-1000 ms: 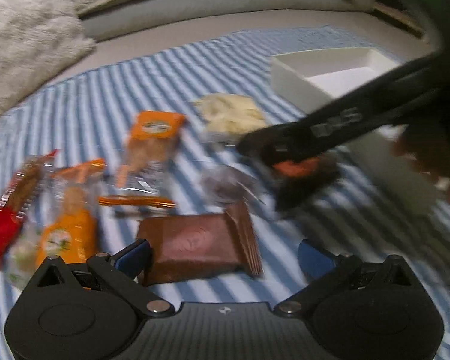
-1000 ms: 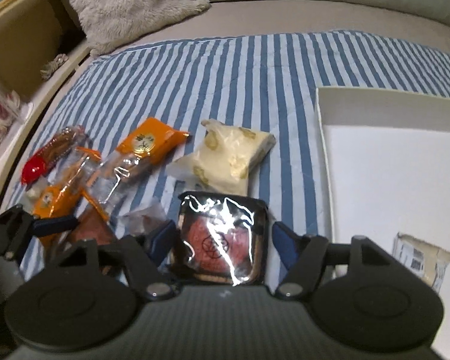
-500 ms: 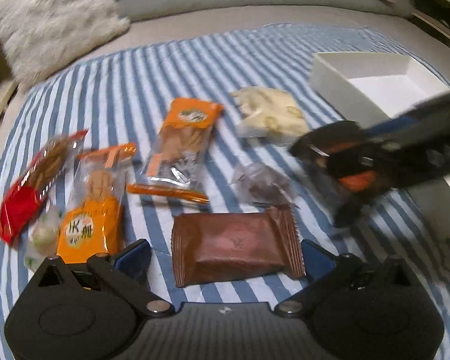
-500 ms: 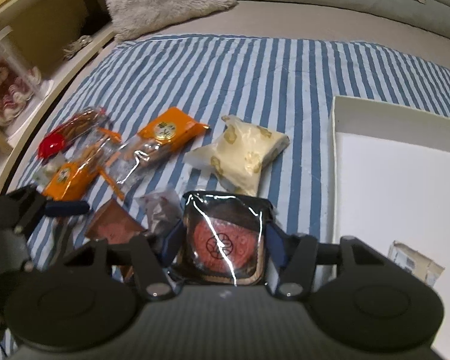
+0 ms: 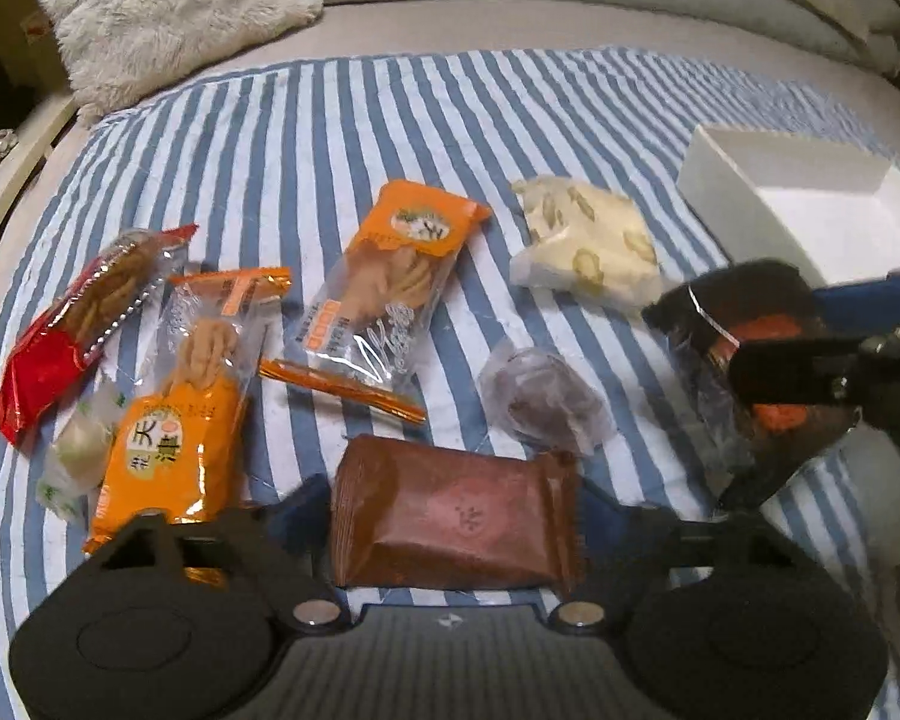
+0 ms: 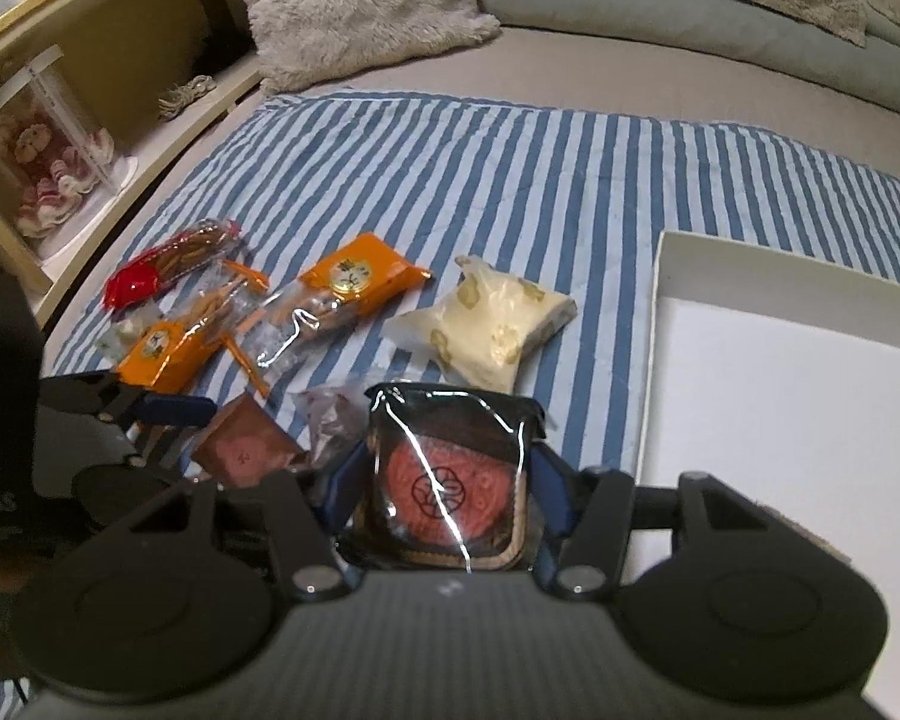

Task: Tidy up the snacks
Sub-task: 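Carry the mooncake into the box with the right tool while the left carries the pastry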

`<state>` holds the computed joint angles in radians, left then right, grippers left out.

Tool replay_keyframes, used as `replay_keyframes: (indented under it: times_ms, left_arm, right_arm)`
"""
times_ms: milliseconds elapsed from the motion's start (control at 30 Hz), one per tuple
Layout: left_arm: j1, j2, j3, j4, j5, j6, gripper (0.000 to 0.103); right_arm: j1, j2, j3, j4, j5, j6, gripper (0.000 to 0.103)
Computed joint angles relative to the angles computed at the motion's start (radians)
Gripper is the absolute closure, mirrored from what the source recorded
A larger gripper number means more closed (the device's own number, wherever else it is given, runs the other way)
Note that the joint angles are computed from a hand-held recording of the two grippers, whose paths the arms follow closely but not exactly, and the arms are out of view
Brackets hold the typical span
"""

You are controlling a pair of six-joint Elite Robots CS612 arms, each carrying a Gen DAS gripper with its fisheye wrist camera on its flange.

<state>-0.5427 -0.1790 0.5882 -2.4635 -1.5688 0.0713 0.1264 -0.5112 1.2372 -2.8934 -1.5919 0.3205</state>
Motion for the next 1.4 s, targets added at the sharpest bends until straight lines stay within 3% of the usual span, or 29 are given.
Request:
replay_keyframes:
  times_ms: [33,133,300,467,867,1100,1400]
  left_arm:
    - [0.0,0.0,-0.001,-0.004,0.003,-0.01,0.036]
    - [0.002,-0.021,0.038,-0.043,0.004,-0.012,0.04]
    - [0.001,-0.071,0.125,-0.124,0.001,-0.018,0.041]
    - [-0.001,-0.119,0.217,-0.283,0.004,-0.09,0.041]
    - [-0.026,-0.167,0.297,-0.515,-0.039,-0.189,0.041]
    - [-0.047,-0.174,0.304,-0.522,-0.124,-0.18,0.041]
    - [-0.077,-0.189,0.322,-0.396,-0.26,-0.109,0.041]
  right_arm:
    - [0.0,-0.001,0.002,-0.004,0.0,-0.001,0.04]
    - [-0.001,-0.006,0.01,-0.012,-0.004,-0.003,0.04]
    - [0.001,-0.016,0.027,-0.03,-0.01,-0.004,0.04]
    - [0.003,-0.037,0.064,-0.102,-0.023,-0.003,0.041]
    - [-0.015,-0.115,0.206,-0.294,-0.104,0.004,0.042]
    - [-0.041,-0.155,0.295,-0.35,-0.15,0.012,0.042]
    - [-0.078,-0.195,0.396,-0.405,-0.207,0.055,0.043]
